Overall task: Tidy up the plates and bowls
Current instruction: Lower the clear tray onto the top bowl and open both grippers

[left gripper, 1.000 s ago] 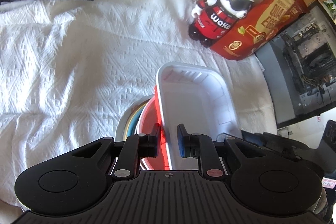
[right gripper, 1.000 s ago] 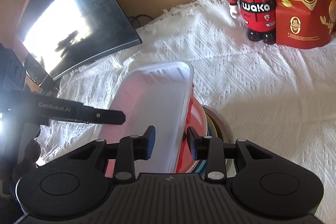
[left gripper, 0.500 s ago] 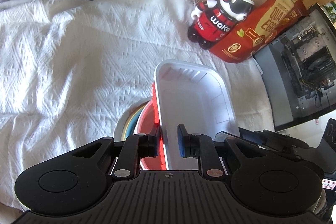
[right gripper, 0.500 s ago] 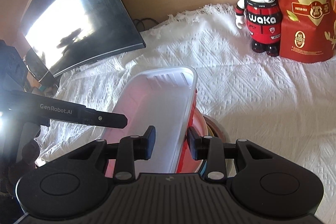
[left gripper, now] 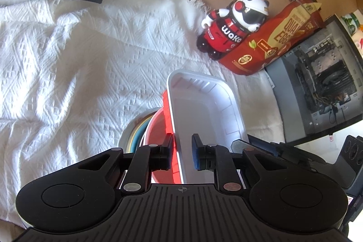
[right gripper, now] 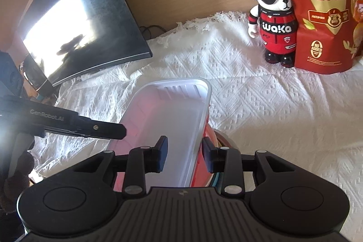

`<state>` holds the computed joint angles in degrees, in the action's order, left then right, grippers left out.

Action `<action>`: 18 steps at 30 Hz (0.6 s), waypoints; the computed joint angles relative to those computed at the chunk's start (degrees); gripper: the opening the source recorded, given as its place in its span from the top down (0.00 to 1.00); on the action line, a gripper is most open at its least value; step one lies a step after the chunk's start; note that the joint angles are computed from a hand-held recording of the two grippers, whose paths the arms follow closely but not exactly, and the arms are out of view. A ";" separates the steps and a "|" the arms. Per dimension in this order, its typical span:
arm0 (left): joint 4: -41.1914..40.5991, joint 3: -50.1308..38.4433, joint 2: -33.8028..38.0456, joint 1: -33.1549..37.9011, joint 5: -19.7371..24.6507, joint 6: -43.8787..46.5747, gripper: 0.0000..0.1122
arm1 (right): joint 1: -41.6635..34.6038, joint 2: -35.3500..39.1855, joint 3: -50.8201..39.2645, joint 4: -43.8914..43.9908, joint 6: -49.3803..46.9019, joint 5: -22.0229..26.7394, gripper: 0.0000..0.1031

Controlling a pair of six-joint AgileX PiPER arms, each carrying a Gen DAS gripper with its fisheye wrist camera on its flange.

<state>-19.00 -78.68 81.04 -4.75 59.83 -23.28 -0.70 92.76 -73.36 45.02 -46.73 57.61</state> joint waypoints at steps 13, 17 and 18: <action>2.60 -0.33 -0.66 -2.55 -1.48 -2.37 0.83 | -0.63 -3.31 1.59 0.14 0.75 -1.44 0.66; 2.83 -0.37 -0.64 -2.77 -1.47 -2.55 0.83 | -1.13 -3.50 1.79 0.20 0.59 -1.20 0.66; 3.14 -0.42 -0.65 -2.99 -1.46 -2.88 0.83 | -1.13 -3.47 1.84 0.20 0.54 -1.25 0.66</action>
